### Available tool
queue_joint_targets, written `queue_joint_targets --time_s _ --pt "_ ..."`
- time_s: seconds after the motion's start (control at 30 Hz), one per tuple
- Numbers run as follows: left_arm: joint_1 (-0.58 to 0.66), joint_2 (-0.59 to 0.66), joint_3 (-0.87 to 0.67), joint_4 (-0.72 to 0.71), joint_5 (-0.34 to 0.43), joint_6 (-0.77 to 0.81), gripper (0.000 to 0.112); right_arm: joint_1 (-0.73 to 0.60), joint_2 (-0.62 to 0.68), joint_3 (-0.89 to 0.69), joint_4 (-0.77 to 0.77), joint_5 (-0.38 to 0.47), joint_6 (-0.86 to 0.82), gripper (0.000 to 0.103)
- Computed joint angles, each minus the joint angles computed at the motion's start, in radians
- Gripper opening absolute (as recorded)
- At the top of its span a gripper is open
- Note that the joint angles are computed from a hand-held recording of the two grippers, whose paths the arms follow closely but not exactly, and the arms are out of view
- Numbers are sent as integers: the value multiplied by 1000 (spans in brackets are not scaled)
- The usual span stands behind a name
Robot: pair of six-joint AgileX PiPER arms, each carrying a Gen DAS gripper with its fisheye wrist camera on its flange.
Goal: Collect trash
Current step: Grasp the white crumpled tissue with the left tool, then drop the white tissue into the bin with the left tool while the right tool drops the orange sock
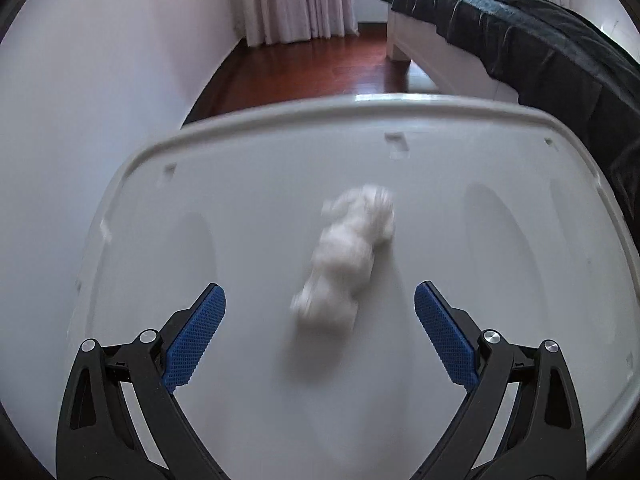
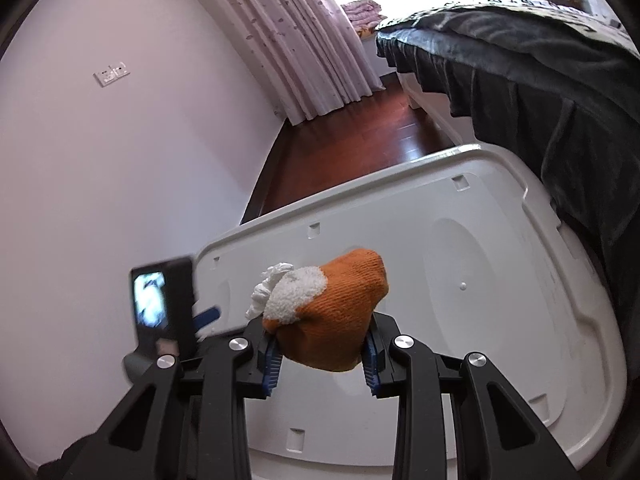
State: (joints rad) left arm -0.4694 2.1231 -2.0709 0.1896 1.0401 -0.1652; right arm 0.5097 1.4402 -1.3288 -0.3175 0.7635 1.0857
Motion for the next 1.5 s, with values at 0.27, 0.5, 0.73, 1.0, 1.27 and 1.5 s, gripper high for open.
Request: queue_joint_targets --time_s 0.27,0.5,0.73,1.0,1.27,1.5 --pt "23 88 -49 -136 -96 39 32 -8 54 -55 48 -10 -67 33" --pt "-57 31 37 52 -106 -86 30 -11 66 -58 54 -2 -74 33" --pt "-76 -78 134 97 -97 -112 30 -21 28 -23 12 5 -27 33" --pt "-69 -253 222 158 -30 -167 30 66 -2 -17 -186 112 77 33" --pt "-73 -577 534 123 -35 -191 30 344 -62 92 -328 176 271 33" --pt "-108 -871 848 99 -28 -209 30 682 -81 202 -432 363 560 34"
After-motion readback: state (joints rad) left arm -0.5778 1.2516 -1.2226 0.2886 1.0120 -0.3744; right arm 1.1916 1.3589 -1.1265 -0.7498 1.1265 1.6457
